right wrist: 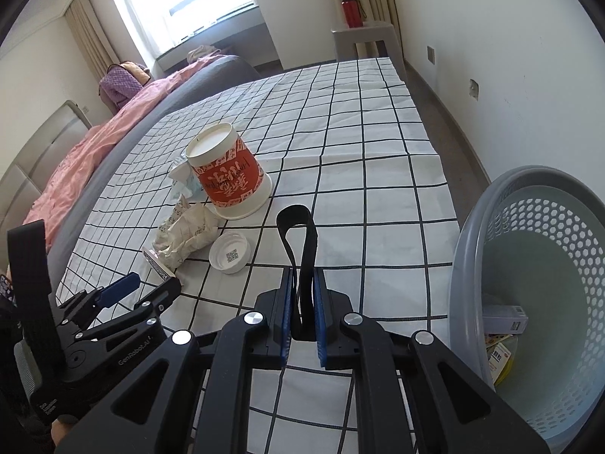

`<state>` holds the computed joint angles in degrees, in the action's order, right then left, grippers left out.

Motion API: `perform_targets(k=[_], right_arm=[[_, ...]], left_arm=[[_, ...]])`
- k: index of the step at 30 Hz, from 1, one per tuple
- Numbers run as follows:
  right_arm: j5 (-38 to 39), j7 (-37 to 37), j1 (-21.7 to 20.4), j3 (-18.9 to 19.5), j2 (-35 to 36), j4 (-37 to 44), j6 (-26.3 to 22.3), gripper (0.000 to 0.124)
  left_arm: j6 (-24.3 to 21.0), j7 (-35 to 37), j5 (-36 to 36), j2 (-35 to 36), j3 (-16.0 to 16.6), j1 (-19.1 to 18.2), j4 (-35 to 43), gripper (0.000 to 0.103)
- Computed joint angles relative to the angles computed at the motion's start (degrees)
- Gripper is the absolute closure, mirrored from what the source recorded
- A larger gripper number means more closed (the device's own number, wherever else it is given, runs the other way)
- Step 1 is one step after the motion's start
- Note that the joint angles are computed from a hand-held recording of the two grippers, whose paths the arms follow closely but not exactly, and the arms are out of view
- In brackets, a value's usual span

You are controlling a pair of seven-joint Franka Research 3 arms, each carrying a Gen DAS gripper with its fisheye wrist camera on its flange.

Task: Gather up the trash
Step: 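Grasp the black elastic band with the right gripper, then grasp the playing-card box with the left gripper while the right gripper holds the black band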

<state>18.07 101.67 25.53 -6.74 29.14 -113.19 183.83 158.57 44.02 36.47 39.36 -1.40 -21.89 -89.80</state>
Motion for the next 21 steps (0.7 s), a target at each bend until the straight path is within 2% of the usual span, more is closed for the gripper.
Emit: perform_targets(k=[7,11,16,21], right_arm=[[0.42,-0.96,-1.21,1.21,-0.85,-1.25,0.71,0.113],[0.53,-1.15,-0.60,0.57,-0.83,-1.36,0.50,0.113],[0.38,-1.31,0.12,-0.10,-0.67,-1.34,0.63,0.113],[0.22,-1.09,1.22,-1.18,-0.37,-1.00,0.21,0.113]], left_arm=[[-4.04,-2.97,2.42,1.45,2.34,-2.23,2.77,0.042],[-4.95,-4.29,3.83,1.19,2.34,-1.98,2.47,0.042],[-5.34,-8.25,6.94,-0.97,3.65,-1.94,-0.85,0.042],[-5.66,-11.95,9.06,-4.25,3.64,0.11,-5.55,0.042]])
